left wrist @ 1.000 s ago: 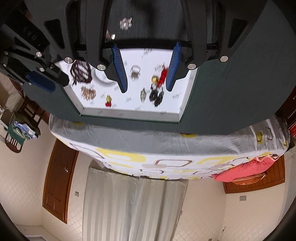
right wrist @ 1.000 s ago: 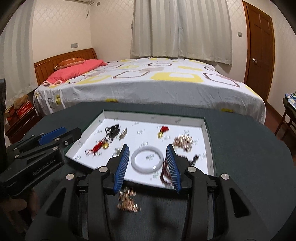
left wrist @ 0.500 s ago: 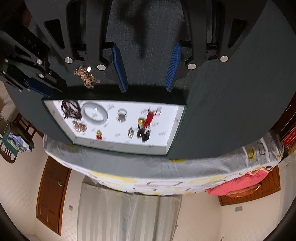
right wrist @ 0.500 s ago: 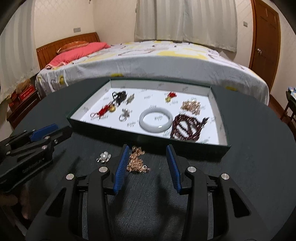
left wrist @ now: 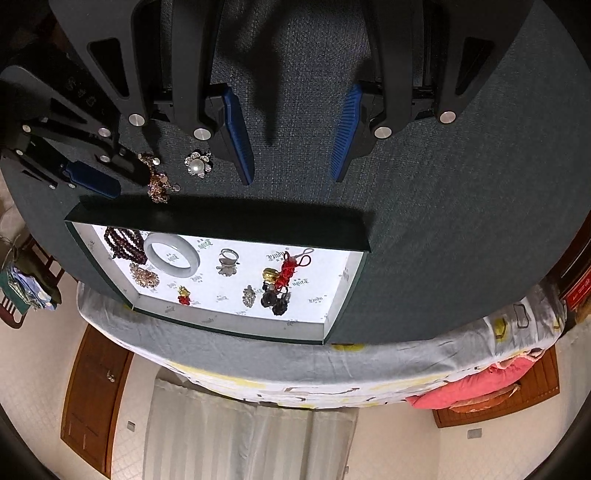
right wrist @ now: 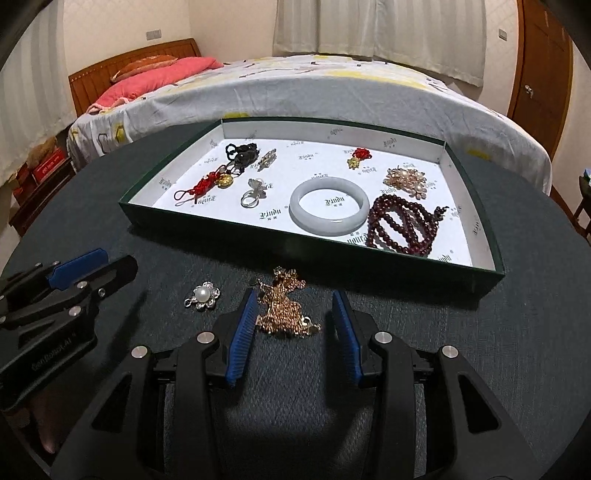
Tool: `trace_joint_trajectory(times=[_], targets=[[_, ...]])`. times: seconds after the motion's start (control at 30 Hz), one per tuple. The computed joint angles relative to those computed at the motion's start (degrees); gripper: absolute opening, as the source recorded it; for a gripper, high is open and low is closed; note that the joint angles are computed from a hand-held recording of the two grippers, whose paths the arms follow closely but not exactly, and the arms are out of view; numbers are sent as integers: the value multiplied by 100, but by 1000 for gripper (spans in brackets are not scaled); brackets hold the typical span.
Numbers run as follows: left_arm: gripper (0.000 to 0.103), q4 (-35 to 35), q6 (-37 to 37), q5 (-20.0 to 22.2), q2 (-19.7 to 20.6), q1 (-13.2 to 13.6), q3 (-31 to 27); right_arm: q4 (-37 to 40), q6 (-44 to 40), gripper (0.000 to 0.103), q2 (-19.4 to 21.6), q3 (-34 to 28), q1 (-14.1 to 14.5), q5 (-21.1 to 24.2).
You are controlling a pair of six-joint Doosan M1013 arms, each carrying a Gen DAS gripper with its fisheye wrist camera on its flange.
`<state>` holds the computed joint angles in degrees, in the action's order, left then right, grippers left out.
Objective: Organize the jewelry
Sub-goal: 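Grasp the gold chain necklace with the right tool while the left tool grasps the small pearl flower brooch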
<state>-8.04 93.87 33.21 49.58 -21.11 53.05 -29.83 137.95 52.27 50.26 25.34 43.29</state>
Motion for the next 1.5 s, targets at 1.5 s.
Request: trace_joint_trajectory(times=[1.5], targets=[[32,-819,931,622,290,-217,-490,-467,878,13,-596,1001,-171,-474]])
